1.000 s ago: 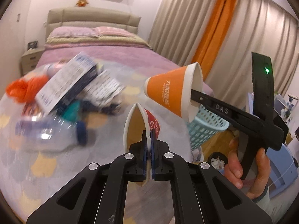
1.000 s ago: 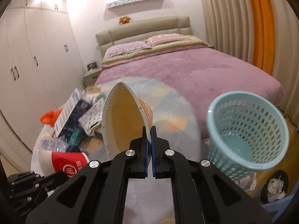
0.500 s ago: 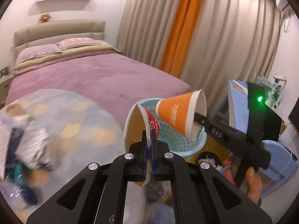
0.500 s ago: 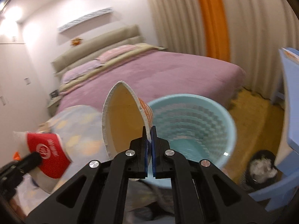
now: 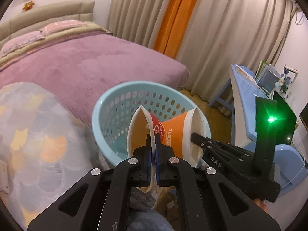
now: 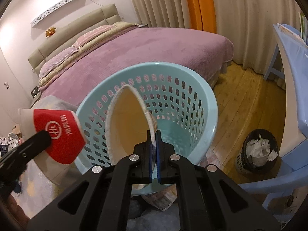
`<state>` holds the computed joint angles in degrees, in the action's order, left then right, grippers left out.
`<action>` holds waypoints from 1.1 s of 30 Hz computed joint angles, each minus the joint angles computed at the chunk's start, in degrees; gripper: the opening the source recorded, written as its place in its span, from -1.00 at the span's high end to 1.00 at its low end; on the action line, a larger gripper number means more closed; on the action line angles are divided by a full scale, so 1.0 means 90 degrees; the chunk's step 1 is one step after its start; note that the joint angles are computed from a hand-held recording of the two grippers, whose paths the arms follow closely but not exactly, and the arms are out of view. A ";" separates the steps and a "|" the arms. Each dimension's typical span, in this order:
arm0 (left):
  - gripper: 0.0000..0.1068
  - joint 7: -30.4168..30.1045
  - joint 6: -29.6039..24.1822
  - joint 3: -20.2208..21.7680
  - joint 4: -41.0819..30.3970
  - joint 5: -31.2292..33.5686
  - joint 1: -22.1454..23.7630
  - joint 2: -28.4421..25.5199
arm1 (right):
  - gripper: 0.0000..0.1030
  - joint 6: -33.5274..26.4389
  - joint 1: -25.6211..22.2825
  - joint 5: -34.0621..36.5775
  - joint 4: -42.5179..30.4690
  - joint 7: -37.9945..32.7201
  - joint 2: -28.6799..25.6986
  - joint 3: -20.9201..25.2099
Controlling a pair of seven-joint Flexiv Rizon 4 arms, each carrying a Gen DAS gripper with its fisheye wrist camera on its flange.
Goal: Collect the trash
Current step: 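Carry both cups over the blue wastebasket with both tools, then open both tools to drop the cups into the wastebasket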
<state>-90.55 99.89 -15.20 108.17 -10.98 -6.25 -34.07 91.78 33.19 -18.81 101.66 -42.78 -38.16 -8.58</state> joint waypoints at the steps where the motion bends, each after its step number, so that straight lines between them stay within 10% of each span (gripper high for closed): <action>1: 0.97 0.0000 -0.0027 -0.0071 0.0009 -0.0001 0.0063 -0.0014 | 0.94 -0.0021 -0.0080 0.0011 -0.0018 -0.0030 -0.0011 0.0093; 12: 0.38 -0.0295 0.0245 0.0804 0.0409 -0.0110 -0.0645 0.0365 | 0.86 0.0120 -0.0266 0.0155 0.0065 -0.0217 0.0084 0.0363; 17: 0.09 -0.0459 0.0638 0.1604 0.0770 -0.0253 -0.1377 0.0705 | 0.17 0.0385 0.0108 0.0232 0.0289 -0.0171 0.0250 -0.0039; 26: 0.06 0.0013 0.1326 0.2877 0.1363 -0.1372 -0.2824 0.1091 | 0.05 0.0790 0.0970 0.0462 0.0607 -0.0394 0.0571 -0.0712; 33: 0.05 0.0370 0.1941 0.2701 0.2046 -0.2105 -0.2784 0.1467 | 0.05 0.0898 0.1386 0.0552 0.0600 -0.0808 0.0666 -0.0737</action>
